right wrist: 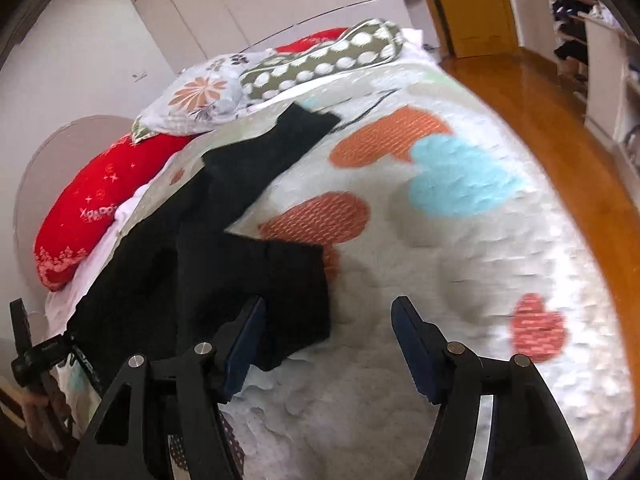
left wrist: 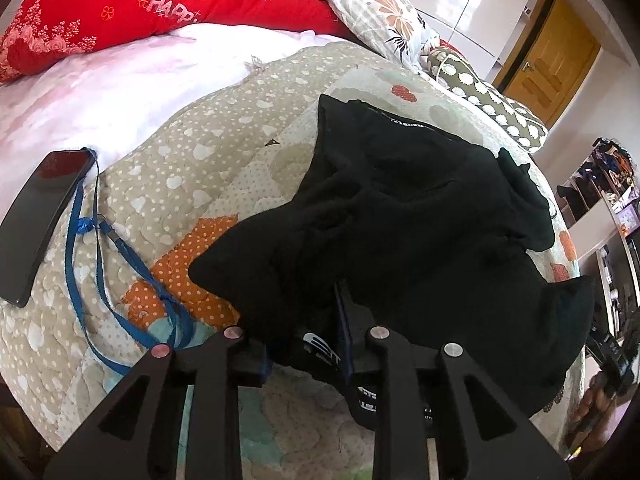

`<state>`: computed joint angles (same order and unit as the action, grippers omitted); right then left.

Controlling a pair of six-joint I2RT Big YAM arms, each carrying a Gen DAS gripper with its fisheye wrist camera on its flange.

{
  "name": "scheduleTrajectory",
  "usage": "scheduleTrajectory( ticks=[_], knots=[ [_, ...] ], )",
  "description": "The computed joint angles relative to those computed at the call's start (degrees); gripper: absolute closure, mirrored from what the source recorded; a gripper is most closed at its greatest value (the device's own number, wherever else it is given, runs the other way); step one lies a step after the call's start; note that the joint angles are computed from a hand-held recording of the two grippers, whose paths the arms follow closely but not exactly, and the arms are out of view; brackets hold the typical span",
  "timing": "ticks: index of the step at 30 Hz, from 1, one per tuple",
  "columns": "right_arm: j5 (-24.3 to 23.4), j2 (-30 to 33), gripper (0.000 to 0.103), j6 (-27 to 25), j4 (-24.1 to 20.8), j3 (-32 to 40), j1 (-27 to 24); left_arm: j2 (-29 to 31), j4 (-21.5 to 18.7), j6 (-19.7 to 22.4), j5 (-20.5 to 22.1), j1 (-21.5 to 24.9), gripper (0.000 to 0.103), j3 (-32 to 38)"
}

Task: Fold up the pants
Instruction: 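Grasp the waistband with the left gripper while the right gripper grasps the waistband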

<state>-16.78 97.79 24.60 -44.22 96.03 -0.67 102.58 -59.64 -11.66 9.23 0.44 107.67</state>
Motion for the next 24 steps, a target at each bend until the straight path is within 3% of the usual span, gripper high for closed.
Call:
scheduleTrajectory(
  ticks=[2, 3, 5, 8, 11, 13, 14, 16, 18, 20, 22, 24],
  knots=[
    [-1.2, 0.7, 0.049, 0.1, 2.7, -0.4, 0.8, 0.0, -0.3, -0.1, -0.1, 0.0, 0.081, 0.1],
    [-2.7, 1.8, 0.069, -0.1, 2.7, 0.7, 1.1, 0.0, -0.6, -0.1, 0.0, 0.0, 0.081, 0.3],
    [-4.1, 2.9, 0.082, -0.9, 1.8, 2.4, 1.6, 0.1, -1.1, -0.3, 0.4, 0.1, 0.081, 0.7],
    [-6.9, -1.0, 0.086, -0.1, 2.4, -0.3, 0.6, -0.4, -0.9, -0.2, 1.0, 0.2, 0.081, 0.3],
    [-4.3, -7.5, 0.087, -0.7, 1.9, -3.0, -0.6, -0.6, -0.9, 0.1, 1.2, 0.3, 0.081, 0.0],
    [-1.4, -10.0, 0.094, -1.4, -0.7, -2.7, -1.6, -0.7, -0.6, -0.2, 1.0, 0.2, 0.081, -0.2],
    [0.9, -10.0, 0.094, -1.8, -2.3, -1.6, -1.8, -0.7, -0.6, -0.3, 0.9, 0.2, 0.081, -0.3],
    [10.5, -7.8, 0.081, -2.8, -6.9, 1.5, -1.8, -0.8, -0.8, -0.9, 0.8, 0.1, 0.081, -0.4],
    [15.5, -4.8, 0.074, -2.5, -12.4, 4.5, -1.7, -1.3, -0.8, -1.4, 1.6, 0.2, 0.079, -0.9],
    [10.7, -5.9, 0.074, -1.7, -11.0, 2.0, -2.5, -1.6, -1.0, -1.3, 2.1, 0.4, 0.075, -1.3],
    [5.2, -9.1, 0.047, 0.6, -6.4, -3.4, -3.0, -1.5, -1.3, -1.2, 2.6, 0.6, 0.065, -1.3],
    [2.5, -10.8, 0.036, 0.6, -6.3, -6.6, -2.6, -1.2, -1.5, -2.4, 4.1, 1.1, 0.04, -1.3]
  ],
)
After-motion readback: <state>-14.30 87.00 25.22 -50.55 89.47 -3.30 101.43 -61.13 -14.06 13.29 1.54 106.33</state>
